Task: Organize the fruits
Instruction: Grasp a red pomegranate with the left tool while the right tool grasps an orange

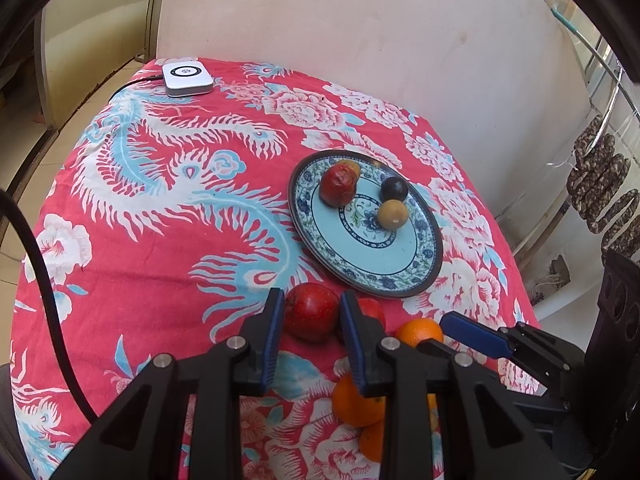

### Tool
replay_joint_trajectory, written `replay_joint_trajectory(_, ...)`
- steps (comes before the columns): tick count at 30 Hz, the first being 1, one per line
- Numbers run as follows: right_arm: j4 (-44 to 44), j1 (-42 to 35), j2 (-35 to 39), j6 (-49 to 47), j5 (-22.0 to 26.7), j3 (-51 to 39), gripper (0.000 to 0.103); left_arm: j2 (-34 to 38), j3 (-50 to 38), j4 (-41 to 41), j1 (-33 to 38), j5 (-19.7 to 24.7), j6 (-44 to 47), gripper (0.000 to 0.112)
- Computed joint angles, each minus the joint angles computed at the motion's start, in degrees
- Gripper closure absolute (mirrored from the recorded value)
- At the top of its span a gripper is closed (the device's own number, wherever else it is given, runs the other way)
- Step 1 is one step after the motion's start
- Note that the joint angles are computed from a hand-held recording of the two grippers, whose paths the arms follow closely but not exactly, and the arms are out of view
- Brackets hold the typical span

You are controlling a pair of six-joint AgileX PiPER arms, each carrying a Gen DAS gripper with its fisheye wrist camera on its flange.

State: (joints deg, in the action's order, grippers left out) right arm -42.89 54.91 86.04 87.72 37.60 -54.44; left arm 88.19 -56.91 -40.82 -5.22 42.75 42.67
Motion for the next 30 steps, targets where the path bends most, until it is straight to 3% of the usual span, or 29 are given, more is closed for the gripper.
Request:
replay_joint_trajectory(17, 3.7, -1.7, 0.1, -2.5, -2.2, 0.3, 0.064, 0.1, 0.6, -0.3, -0.3, -0.6, 0.7, 0.081)
replay_joint_trajectory(22, 4.8, -3.2, -0.6, -3.0, -5.2, 1.5, 0.064, -0.1, 0.7, -0.2, -0.1, -0.4, 0.2, 0.08)
replay_joint_trajectory(25, 3.8, -3.6, -1.4, -1.2, -7.8, 3.1, 0.069, -0.6, 1.1, -0.4, 0.1, -0.4, 0.3, 0.081)
replay_joint_trajectory(30, -0.7, -1.4, -1.6, 2.9, -5.7, 2.9, 0.07, -2.4, 1.7, -0.7, 0.5, -0.4, 0.7, 0.081)
